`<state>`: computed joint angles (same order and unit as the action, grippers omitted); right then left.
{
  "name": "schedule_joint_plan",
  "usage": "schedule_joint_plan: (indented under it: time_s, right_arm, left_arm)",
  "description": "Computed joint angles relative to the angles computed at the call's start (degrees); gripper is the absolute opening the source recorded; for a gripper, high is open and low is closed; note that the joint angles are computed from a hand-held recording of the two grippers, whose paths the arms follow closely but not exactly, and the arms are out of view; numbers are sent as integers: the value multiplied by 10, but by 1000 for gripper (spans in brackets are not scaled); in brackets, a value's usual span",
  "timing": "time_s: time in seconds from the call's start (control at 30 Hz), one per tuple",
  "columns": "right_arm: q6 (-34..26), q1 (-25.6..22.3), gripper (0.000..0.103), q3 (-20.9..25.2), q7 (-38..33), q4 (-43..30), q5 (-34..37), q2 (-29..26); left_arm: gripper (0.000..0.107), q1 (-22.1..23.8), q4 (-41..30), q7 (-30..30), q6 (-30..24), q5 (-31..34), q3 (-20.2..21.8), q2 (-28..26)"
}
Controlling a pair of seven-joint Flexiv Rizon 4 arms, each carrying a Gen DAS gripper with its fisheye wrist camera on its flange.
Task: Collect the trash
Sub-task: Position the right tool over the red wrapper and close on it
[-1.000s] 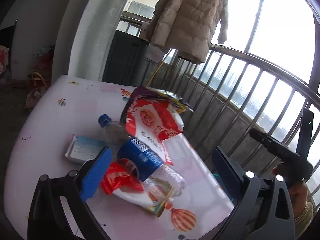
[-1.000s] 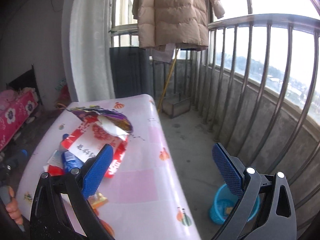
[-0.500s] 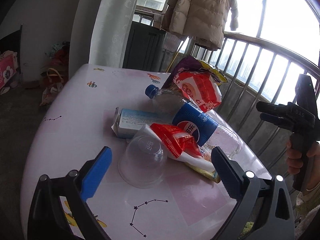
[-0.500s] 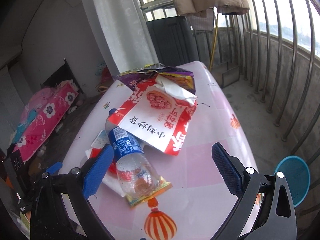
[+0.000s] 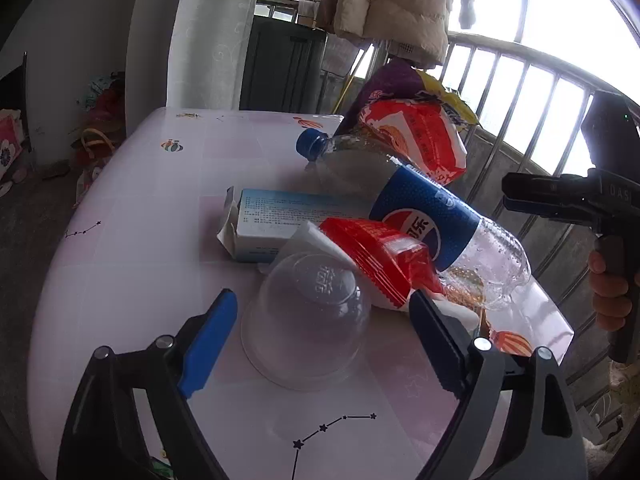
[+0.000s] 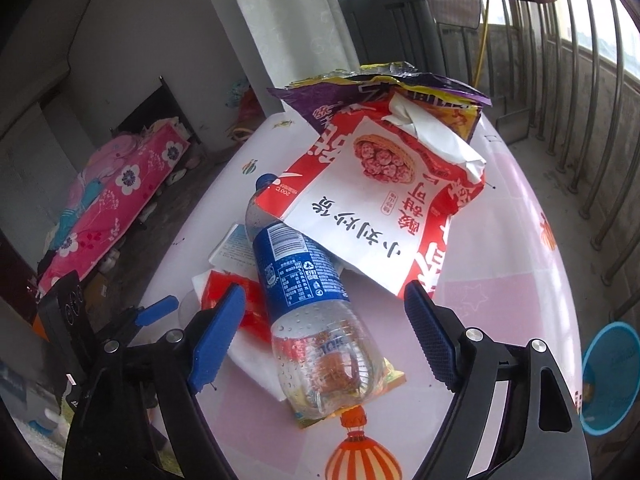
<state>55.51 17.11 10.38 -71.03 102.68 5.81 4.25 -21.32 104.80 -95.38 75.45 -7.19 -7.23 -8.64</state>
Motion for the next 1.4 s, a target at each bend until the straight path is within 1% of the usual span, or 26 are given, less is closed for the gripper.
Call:
schedule_joint_plan:
  time_s: [0.07,0.2,0.3,0.4,0.43,0.53,0.73,0.83,0.97,1.17,1.3,1.4]
  right_arm:
    - [-4,1,74,-1,-3,-3,3,-4]
    - [-9,1,73,-2,-9,-7,19,-11]
    - [-11,0,71,-2,-9,-7,24,-12]
    - [-15,-1,70,-2,-12,-8,30,-11]
    - [-15,-1,70,-1,-13,-7,31,-11]
    - [-17,-2,69,-1,-14,-5,36,-5]
    - [-11,-2,68,-2,-22,1,43,7]
    - [-9,0,67,-3,-29,2,46,12]
    - [-9,5,64,-2,-44,0,55,14]
    - [-19,18,57,1,-74,-15,75,8]
    - [-37,28,55,5,-96,-31,91,-3]
    - [-49,35,55,12,-108,-41,88,-16]
  left_arm:
    - [80,-2,-8,-4,-12,14,4,-4]
    - [78,-2,-20,-2,-22,29,5,-13]
    - [77,3,-17,21,-25,7,-4,-16]
    - [72,1,-17,20,-29,7,-1,-17]
    - [67,1,-17,19,-30,6,0,-17]
    - [67,2,-14,22,-28,-3,-1,-15]
    - [66,-3,-15,-13,-44,26,11,-4]
    - [66,-3,-6,-40,-50,44,18,10]
    - [66,4,4,-85,-65,74,26,28]
    - [66,21,11,-136,-76,112,29,46]
    - [66,31,16,-153,-78,120,28,53]
    - [66,37,20,-159,-76,121,26,57]
